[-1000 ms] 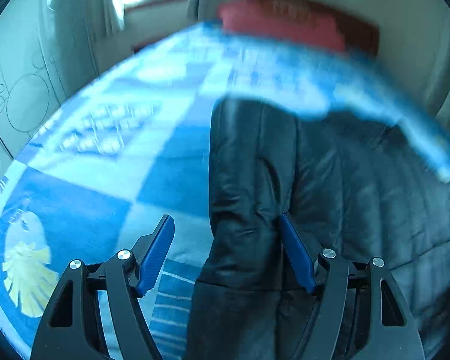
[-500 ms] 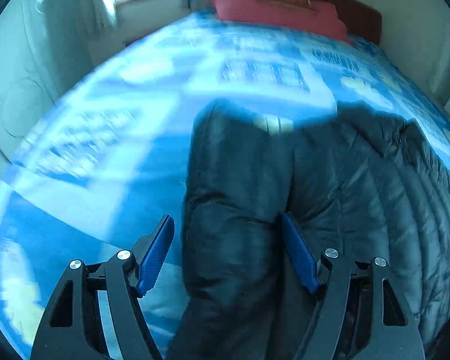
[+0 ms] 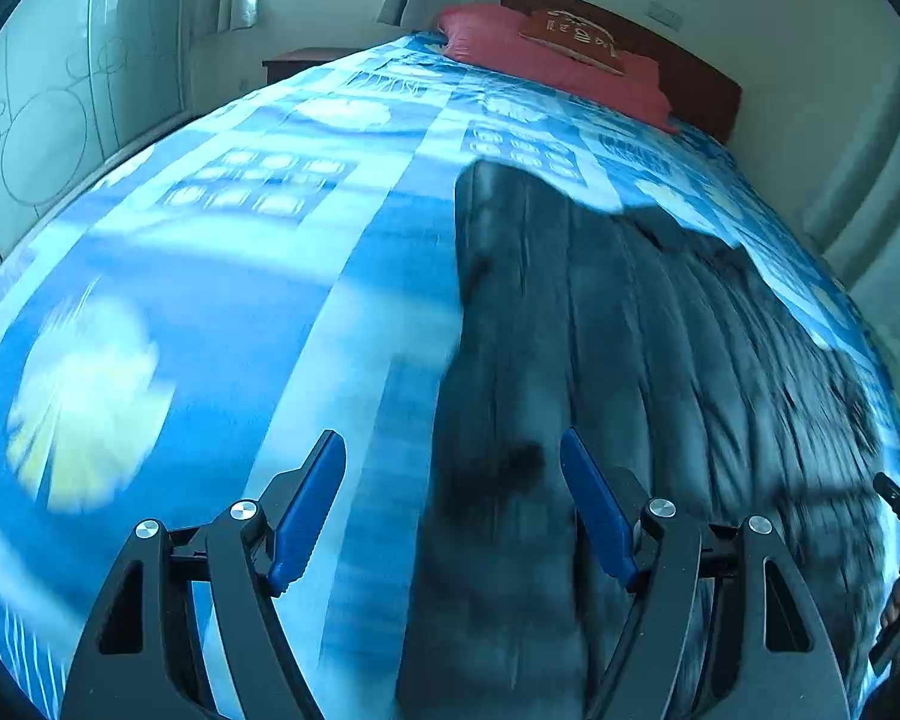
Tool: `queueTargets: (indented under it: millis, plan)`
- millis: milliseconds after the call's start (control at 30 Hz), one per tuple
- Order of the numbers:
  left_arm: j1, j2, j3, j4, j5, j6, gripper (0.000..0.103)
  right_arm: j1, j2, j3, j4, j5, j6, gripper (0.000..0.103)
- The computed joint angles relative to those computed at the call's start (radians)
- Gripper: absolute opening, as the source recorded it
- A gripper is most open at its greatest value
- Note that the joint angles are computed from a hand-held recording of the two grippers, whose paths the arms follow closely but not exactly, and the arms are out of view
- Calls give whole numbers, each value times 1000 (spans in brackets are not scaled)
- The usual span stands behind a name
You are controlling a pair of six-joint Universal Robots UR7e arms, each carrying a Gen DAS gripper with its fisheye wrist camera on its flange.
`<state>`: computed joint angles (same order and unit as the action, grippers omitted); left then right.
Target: Fold large clothes
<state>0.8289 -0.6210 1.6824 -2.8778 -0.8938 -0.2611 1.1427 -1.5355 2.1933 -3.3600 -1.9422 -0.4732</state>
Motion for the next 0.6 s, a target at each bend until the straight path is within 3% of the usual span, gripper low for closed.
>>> queueTargets:
  millis: [167, 333, 467, 600]
  plan:
    - [-62, -147, 254, 1, -54, -114, 73, -113, -226, 211, 69, 55, 32, 64]
    - [-113, -259, 429, 23, -122, -233, 73, -264, -451, 384, 169, 153, 14, 64]
    - [-141, -334, 549, 15, -186, -333, 73, -438, -664, 489, 294, 318, -15, 65]
    - [-194, -374, 633, -7, -180, -388, 73, -593, -917, 575, 473, 466, -112, 65]
